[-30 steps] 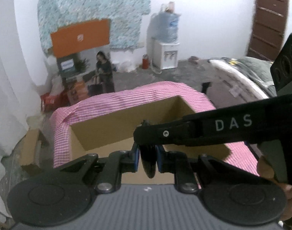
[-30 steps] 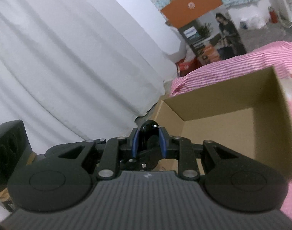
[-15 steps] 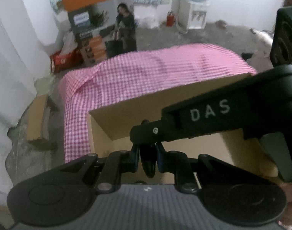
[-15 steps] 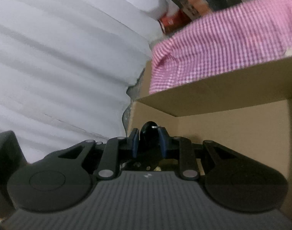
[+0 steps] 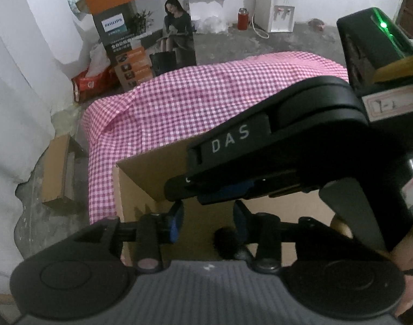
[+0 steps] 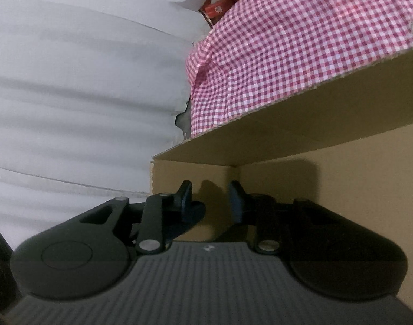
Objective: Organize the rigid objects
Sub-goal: 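Carry the black handle piece into the box and release it, then return the right tool to the table and grasp the purple lid rim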
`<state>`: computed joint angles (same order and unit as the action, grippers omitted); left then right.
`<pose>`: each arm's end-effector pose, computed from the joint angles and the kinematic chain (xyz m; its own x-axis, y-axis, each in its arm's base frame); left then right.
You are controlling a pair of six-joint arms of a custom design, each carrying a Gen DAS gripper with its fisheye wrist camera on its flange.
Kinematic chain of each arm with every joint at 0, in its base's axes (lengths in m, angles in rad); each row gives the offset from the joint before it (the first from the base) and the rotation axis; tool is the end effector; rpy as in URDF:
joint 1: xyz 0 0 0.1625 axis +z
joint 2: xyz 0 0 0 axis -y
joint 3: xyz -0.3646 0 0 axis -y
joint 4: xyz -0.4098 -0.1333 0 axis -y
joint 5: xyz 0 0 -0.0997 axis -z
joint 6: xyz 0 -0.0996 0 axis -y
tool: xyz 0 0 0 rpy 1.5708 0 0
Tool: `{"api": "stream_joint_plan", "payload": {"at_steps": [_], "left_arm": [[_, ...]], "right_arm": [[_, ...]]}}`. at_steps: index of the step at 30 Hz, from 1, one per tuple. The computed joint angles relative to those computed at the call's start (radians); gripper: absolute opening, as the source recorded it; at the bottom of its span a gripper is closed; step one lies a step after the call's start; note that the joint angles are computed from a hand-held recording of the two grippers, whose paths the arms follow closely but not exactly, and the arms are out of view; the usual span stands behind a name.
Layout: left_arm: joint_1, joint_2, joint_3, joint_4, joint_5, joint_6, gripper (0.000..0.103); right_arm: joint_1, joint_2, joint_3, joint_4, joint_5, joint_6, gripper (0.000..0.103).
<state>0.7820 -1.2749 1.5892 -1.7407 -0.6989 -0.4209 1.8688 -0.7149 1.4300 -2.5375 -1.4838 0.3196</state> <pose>-0.2677 -0.5613 0.3068 -0.6294 0.2026 -0.7503 0.4875 0.8547 -0.1782 0.3430 -0.6332 0.0615 -0.9874 -0.0064 -0.1581 0.0272 0.9773 -0.2099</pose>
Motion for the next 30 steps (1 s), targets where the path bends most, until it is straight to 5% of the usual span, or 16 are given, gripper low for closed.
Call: {"api": "stream_joint_plan", "payload": {"at_steps": [9,19,25,30], "left_arm": [[-0.086,-0.099,0.090,-0.117,0.046,0.056,0.061],[-0.270,-0.300,0.249,-0.195,0.068,0.082,0.082],[-0.380,-0.443,0.380,-0.156,0.037,0.001,0.094],[-0.431,-0.569,0.508,-0.122,-0.086,-0.086,0.094]], "right_arm": [[0.030,-0.124,0.121,-0.078,-0.043,-0.040,0.046],[0.102,-0.480,0.475,-0.301,-0.101,-0.112,0.069],[0.219,-0.721,0.696,-0.381,-0.307,-0.223,0.100],[0.352,-0.821,0.829,-0.384,-0.653,-0.296,0.102]]}}
